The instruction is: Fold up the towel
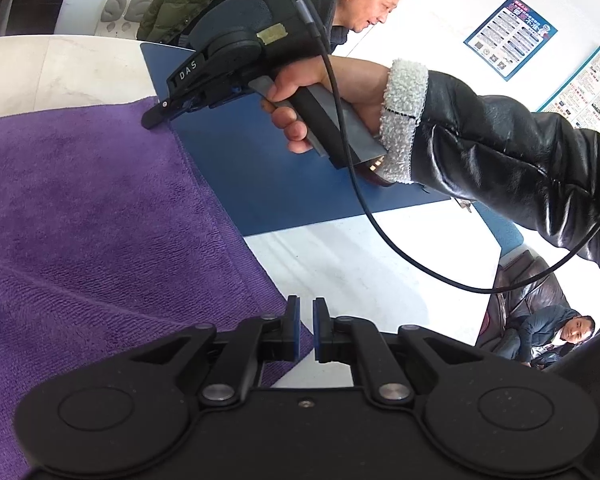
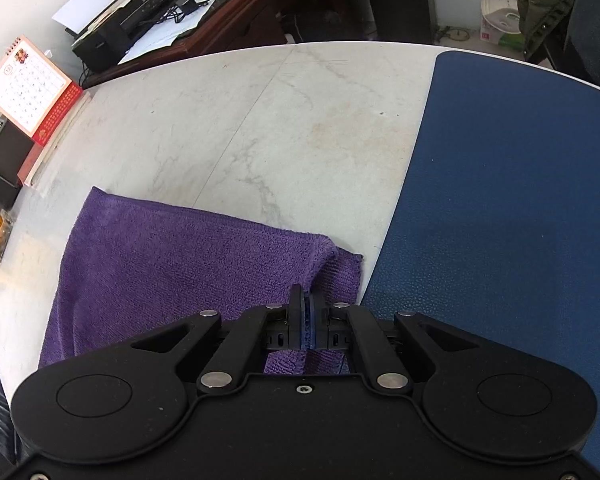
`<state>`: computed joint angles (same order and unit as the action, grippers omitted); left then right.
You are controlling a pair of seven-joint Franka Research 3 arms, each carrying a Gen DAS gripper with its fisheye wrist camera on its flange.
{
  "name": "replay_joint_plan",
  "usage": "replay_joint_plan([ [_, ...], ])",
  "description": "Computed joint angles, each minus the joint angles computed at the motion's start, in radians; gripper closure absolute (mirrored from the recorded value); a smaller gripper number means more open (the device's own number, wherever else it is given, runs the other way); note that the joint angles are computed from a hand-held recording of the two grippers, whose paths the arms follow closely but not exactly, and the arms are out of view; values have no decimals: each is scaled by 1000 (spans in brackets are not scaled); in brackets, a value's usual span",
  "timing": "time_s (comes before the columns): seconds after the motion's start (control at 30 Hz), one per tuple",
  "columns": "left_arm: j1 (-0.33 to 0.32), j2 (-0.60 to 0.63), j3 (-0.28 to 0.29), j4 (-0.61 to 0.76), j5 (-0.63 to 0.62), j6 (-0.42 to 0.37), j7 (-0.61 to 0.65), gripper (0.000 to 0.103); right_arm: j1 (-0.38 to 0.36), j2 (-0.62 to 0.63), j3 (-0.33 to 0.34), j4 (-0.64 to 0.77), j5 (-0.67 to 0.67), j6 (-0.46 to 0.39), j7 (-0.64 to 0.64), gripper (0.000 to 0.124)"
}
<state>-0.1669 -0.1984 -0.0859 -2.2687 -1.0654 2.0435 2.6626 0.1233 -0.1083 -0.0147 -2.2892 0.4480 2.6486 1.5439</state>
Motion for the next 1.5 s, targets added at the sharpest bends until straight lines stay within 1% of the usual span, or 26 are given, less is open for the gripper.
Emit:
replay_joint_plan([
  [0.17,-16,-7,-17,-11,18,26,-16,98,1,-1,-6,-3,28,2,-24,122],
  [0.27,-33,-20,-37,-21,80,61,-36,97,1,-3,-9,-6,49,5,-43,122],
  [0.43,-57,-71,-22,-41,113,54,-46,97,2,-7,-10,-16,75,19,-69,122],
  [0.5,-58,-108,-10,-48,139,68,-55,97,4,-10,-13,-23,98,27,-85,122],
  [0.63,-51,-140,12,-28,194,146,-98,97,13,-18,-24,-42,189,48,-143,122],
  [0.67,-46,-143,14,-24,211,181,-118,96,14,-19,-26,-45,211,52,-155,122],
  [0.8,-20,-110,37,28,288,261,-229,95,13,-24,-21,-54,228,66,-151,122],
  [0.97,43,13,70,150,373,336,-288,93,5,-27,4,-63,126,94,-61,122],
  [1.03,73,76,61,205,427,380,-322,93,-5,-28,26,-64,19,100,28,122],
  [1.07,85,109,58,236,432,386,-324,93,-8,-28,32,-62,-26,100,58,122],
  [1.13,113,171,47,297,436,391,-326,93,-16,-26,49,-55,-140,92,131,122],
  [1.2,139,203,29,325,434,378,-306,93,-15,-26,54,-48,-197,84,185,122],
  [1.37,194,278,-9,385,428,334,-262,93,-14,-26,51,-42,-269,74,288,122],
  [1.43,207,297,-22,391,426,337,-273,93,-13,-26,47,-41,-286,69,303,122],
  [1.5,216,313,-36,394,422,355,-282,93,-10,-28,43,-41,-288,73,302,122],
])
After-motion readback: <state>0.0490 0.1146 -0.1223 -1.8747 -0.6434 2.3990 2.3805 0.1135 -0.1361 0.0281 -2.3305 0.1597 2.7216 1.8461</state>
